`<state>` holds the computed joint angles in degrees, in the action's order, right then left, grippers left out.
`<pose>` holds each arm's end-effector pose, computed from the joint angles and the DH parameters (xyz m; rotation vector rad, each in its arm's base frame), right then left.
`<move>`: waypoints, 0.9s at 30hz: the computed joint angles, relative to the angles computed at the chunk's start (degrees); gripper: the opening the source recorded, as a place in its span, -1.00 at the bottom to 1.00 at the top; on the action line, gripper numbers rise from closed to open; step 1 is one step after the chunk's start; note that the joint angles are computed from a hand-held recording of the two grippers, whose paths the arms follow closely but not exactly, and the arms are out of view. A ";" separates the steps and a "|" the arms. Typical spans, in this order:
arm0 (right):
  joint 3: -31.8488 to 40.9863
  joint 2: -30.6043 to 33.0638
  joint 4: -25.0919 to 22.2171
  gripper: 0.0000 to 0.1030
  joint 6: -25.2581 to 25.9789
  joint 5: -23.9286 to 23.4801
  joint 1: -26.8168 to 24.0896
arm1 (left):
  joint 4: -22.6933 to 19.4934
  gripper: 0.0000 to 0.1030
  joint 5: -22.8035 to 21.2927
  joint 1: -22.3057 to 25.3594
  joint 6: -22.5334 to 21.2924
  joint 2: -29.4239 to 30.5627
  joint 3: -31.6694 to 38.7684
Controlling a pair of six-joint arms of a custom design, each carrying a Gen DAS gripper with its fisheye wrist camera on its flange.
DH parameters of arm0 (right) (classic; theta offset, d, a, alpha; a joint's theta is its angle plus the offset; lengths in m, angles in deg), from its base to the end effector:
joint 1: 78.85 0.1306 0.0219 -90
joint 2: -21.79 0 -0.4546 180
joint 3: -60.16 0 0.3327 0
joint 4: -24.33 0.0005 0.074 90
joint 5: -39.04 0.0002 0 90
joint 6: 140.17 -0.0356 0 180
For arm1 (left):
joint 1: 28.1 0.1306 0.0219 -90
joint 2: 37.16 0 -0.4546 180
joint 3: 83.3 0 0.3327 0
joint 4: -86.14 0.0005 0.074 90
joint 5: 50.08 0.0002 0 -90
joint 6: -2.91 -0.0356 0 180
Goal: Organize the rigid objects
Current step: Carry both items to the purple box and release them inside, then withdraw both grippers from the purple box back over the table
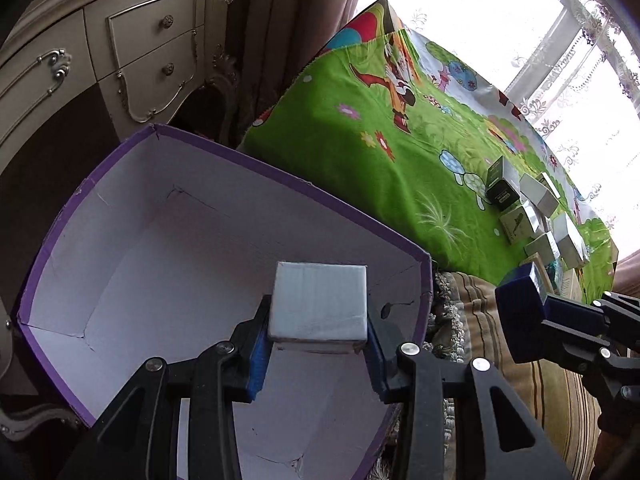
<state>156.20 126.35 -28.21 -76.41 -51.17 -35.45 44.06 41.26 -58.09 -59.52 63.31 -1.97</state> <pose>0.3767 0.3557 0.4253 -0.4042 2.6703 0.4020 0.4076 -0.2368 0.3724 0.0649 2.6889 -0.3598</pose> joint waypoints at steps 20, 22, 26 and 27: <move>2.53 4.60 -1.27 0.44 0.84 -1.64 -0.85 | -0.17 0.17 2.41 1.92 2.10 2.39 -0.67; 0.76 2.70 -0.27 0.44 -0.35 -0.33 -1.47 | -0.56 0.17 3.39 1.32 1.22 3.64 0.73; -2.35 -1.64 0.69 0.44 -1.96 4.22 -2.50 | -1.90 0.17 9.46 0.33 -1.59 8.08 5.25; -3.43 -3.00 0.93 0.47 -2.48 5.71 -2.72 | -2.59 0.17 11.11 0.17 -1.95 9.53 6.70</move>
